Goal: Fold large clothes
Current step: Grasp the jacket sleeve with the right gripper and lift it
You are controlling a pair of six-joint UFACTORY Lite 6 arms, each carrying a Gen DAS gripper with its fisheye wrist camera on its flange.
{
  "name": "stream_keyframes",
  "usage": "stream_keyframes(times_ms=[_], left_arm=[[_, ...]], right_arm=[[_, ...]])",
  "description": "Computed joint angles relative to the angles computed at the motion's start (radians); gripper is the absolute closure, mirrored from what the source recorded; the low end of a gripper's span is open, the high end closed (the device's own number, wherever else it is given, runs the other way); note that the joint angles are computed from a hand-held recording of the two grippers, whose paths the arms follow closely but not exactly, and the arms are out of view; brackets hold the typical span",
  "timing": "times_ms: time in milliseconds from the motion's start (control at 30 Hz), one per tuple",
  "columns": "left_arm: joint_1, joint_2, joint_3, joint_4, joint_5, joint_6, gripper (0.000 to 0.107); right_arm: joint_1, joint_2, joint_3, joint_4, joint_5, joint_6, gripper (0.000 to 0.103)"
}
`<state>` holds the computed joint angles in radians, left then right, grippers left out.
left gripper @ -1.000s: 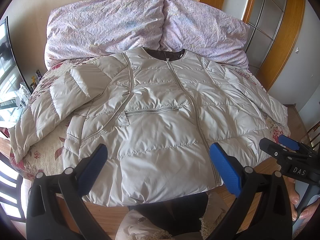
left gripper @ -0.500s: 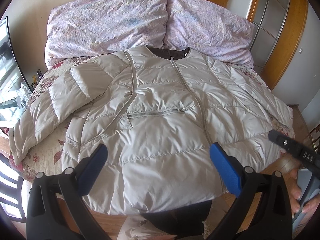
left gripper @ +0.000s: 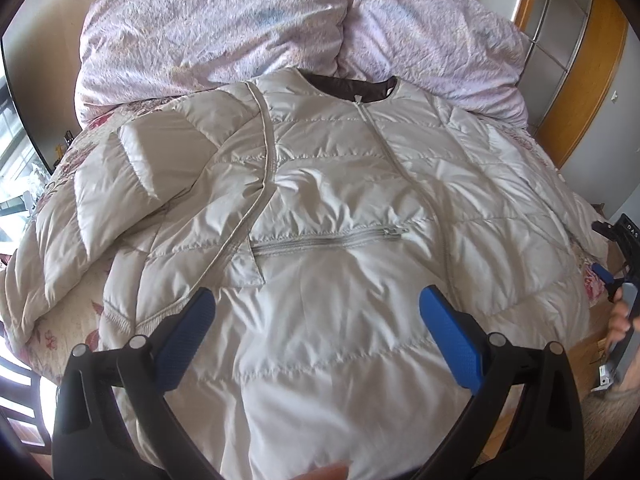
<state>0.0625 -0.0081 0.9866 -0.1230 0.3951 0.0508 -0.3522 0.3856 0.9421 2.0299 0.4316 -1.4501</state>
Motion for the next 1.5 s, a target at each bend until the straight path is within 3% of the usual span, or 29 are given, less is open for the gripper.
stream_keyframes(times_ms=[33, 133, 300, 667, 900, 1000, 1267, 1500], left_arm=[[0.0, 0.017, 0.009, 0.011, -0.006, -0.01, 0.006], [0.001, 0.073, 0.041, 0.044, -0.017, -0.034, 0.006], [0.018, 0.141, 0.079, -0.007, -0.023, 0.023, 0.006], [0.049, 0.227, 0.132, -0.058, -0.032, 0.083, 0.006], [0.057, 0.24, 0.14, -0.078, -0.037, 0.106, 0.006], [0.073, 0.251, 0.148, -0.112, -0.037, 0.144, 0.006], [0.111, 0.243, 0.137, -0.143, -0.058, 0.176, 0.006], [0.153, 0.214, 0.113, -0.201, -0.069, 0.241, 0.006]], right_arm=[[-0.043, 0.048, 0.039, -0.023, 0.025, 0.037, 0.026], [-0.153, 0.191, 0.174, -0.128, 0.075, 0.199, 0.035], [-0.256, 0.329, 0.317, -0.171, 0.101, 0.327, 0.039], [-0.312, 0.431, 0.424, -0.106, 0.088, 0.301, 0.065], [-0.278, 0.472, 0.505, -0.122, 0.027, 0.334, 0.087], [-0.247, 0.434, 0.503, -0.11, -0.038, 0.287, 0.094], [-0.095, 0.205, 0.473, 0.103, -0.176, -0.083, 0.096], [0.125, 0.073, 0.537, -0.094, -0.175, -0.02, 0.096]])
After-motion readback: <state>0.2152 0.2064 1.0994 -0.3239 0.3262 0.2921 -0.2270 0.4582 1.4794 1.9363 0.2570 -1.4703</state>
